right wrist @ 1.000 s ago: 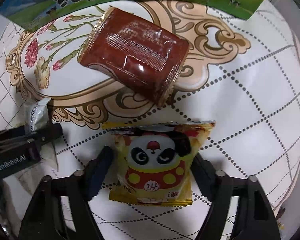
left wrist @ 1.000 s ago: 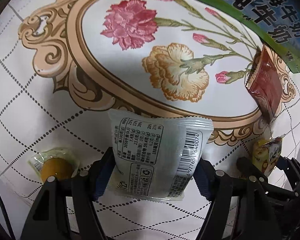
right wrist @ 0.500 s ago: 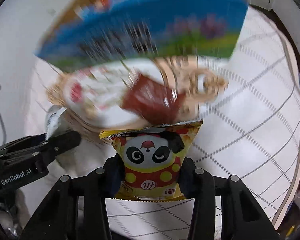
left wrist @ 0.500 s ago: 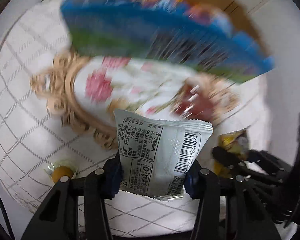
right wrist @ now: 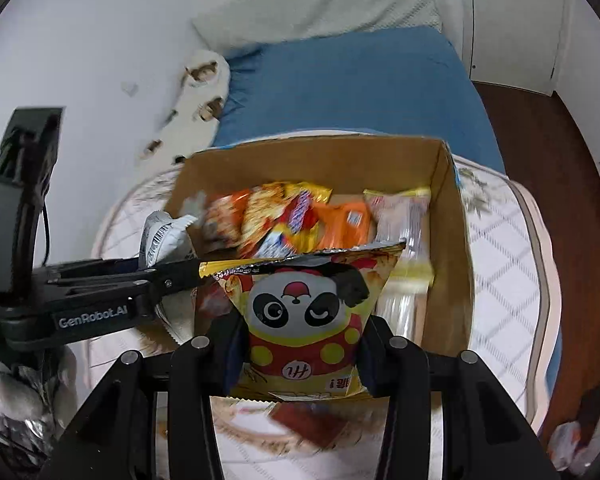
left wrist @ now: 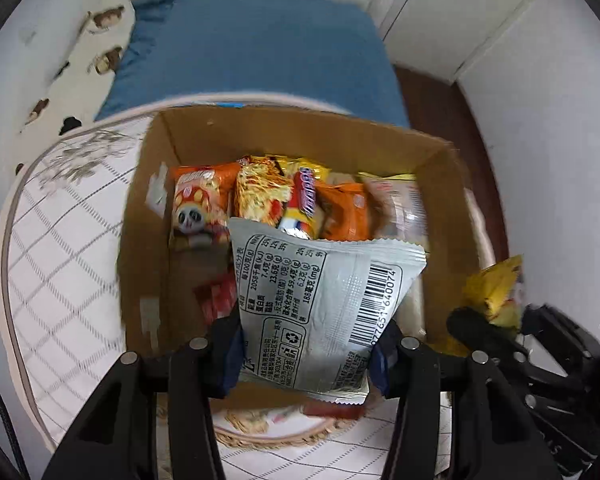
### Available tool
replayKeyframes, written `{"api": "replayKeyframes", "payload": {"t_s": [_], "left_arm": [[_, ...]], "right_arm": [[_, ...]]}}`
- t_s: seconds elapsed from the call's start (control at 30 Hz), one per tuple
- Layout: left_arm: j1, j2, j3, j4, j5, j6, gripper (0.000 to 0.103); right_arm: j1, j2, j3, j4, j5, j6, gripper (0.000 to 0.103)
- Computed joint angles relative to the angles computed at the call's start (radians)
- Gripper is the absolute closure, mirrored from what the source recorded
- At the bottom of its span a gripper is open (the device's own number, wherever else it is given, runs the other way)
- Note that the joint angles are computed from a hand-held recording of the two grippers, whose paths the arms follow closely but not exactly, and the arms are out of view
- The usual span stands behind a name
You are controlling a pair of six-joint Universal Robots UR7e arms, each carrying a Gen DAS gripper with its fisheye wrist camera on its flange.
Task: Organize snacks
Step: 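Carry both packets into the box and open both tools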
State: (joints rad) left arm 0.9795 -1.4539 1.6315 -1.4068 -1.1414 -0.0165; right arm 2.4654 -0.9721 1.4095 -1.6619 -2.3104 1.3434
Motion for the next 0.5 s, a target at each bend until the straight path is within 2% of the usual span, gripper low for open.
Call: {"api": "replayKeyframes", "payload": {"t_s": [0.03, 0.17, 0.3, 0.37, 0.4, 0.43, 0.5], "left_arm": [[0.013, 0.042, -0.011, -0.002, 0.021, -0.013, 0.056], [0.043, 0.155, -0.057, 0.033, 0.038, -0.05, 0.056], [0.04, 0.204, -0.067, 0.031, 0.08, -0.069, 0.056], [0.042, 0.222, -0.067, 0.033, 0.105, -0.087, 0.054], [0.044, 0.229, -0.067, 0.031, 0.112, -0.094, 0.049], [0.047, 0.233, -0.065, 0.022, 0.112, -0.092, 0.033], [0.051, 0.238, -0.065, 0.009, 0.113, -0.086, 0.01]], "right_arm": [[-0.041, -0.006, 0.024, -0.036, 0.008, -0.029, 0.055], [-0.127, 0.0, 0.045, -0.072, 0.042, -0.094, 0.055], [-0.181, 0.01, 0.071, -0.083, 0.059, -0.128, 0.055], [-0.208, 0.02, 0.063, -0.041, 0.06, -0.107, 0.047], [-0.218, 0.028, 0.057, -0.013, 0.06, -0.095, 0.029], [-0.232, 0.032, 0.055, 0.007, 0.064, -0.088, 0.011], [-0.241, 0.022, 0.074, -0.012, 0.079, -0.086, 0.009]]}}
